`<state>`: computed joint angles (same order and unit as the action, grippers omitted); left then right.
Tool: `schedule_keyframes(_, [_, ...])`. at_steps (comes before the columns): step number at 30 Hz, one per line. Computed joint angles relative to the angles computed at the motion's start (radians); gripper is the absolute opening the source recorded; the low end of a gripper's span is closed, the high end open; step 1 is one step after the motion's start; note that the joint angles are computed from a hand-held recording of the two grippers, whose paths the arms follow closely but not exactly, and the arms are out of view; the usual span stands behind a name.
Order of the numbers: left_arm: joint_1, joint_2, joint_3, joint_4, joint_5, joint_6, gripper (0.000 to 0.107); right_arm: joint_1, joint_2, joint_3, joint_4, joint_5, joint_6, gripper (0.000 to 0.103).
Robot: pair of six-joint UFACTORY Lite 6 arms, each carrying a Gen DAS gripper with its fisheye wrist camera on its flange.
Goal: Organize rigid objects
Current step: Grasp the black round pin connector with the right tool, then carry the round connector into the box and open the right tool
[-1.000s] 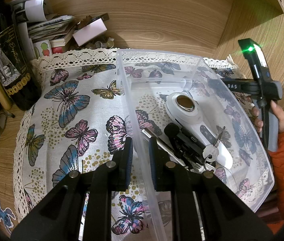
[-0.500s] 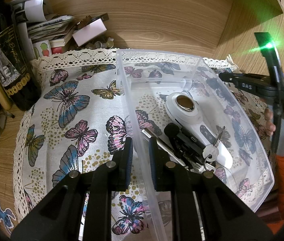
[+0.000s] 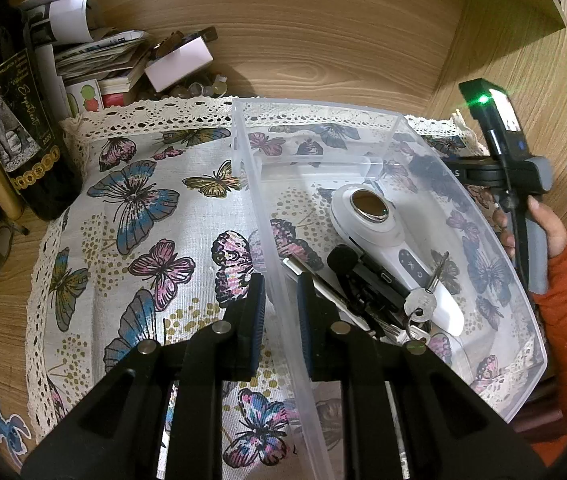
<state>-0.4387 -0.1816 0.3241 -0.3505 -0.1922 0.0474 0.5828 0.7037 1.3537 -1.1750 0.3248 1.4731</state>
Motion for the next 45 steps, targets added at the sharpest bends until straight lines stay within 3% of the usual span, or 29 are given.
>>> schedule_keyframes(1, [0.0,0.001,0.001,-0.001,0.0,0.001,0.015,-0.008,0.001,0.0,0.004,-0.018,-0.006,0.03])
schedule_keyframes(4, [0.0,0.0,0.0,0.001,0.001,0.0,0.015,0.016,-0.042,-0.053,-0.159,0.006,0.155,0.03])
schedule_keyframes(10, [0.0,0.0,0.0,-0.003,0.0,0.005,0.015,0.106,-0.23,-0.213,-0.303,0.057,0.306,0.03])
schedule_keyframes(16, [0.0,0.0,0.0,-0.007,-0.001,0.008,0.015,0.229,-0.416,-0.338,-0.339,0.129,0.375,0.03])
schedule_keyframes(24, [-0.003,0.0,0.001,-0.024,-0.001,0.027,0.015,0.348,-0.515,-0.398,-0.381,0.175,0.43,0.03])
schedule_keyframes(30, [-0.007,-0.007,-0.003,-0.058,-0.005,0.063,0.015,0.426,-0.499,-0.421,-0.432,0.171,0.505,0.03])
schedule_keyframes(37, [-0.013,-0.011,-0.006,-0.084,-0.007,0.088,0.015,0.463,-0.381,-0.366,-0.462,0.08,0.554,0.03])
schedule_keyframes(45, [-0.014,-0.02,-0.013,-0.078,-0.007,0.078,0.015,0.454,-0.269,-0.287,-0.39,0.024,0.483,0.03])
